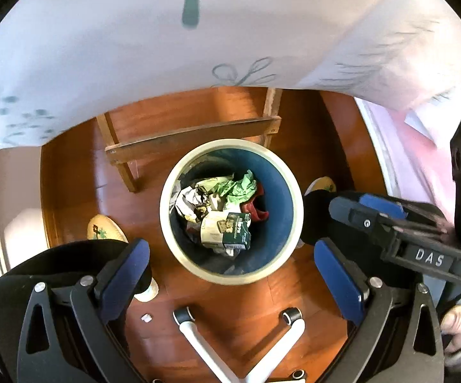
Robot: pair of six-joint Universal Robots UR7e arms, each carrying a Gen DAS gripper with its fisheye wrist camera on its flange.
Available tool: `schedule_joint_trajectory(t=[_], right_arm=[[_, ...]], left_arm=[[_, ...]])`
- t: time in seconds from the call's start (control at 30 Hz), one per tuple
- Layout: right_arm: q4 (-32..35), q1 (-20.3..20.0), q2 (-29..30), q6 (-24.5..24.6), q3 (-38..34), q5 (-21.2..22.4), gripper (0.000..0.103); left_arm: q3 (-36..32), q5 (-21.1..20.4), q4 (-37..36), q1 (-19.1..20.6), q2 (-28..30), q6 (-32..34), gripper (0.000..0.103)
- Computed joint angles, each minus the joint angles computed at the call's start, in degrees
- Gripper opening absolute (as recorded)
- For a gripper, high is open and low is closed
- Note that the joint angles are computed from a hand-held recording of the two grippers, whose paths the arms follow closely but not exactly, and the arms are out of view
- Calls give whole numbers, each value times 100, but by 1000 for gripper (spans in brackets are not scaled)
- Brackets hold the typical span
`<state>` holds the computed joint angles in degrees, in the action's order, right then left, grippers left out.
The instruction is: Collect trash
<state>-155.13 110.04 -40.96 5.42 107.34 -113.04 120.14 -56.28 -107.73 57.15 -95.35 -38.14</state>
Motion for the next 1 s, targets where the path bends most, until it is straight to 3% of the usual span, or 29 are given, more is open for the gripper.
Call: schedule_joint_trajectory(t=[0.3, 0.6, 0.73, 1.0], right_arm=[[401, 504, -499, -619, -163, -44, 76], [150, 1204, -861, -1435, -589, -108, 76], [143, 1372, -991, -1373, -807, 124, 76], [46, 1712, -1129, -1311, -1222, 120, 76]], left_arm=[[-351, 638, 877, -897, -567, -259, 102], [-1436, 1243, 1764, -1402, -402, -820, 102], [-1784, 1499, 2109, -1634, -363, -1210, 102], [-2534, 2122, 3106, -2173, -206, -2090, 102]])
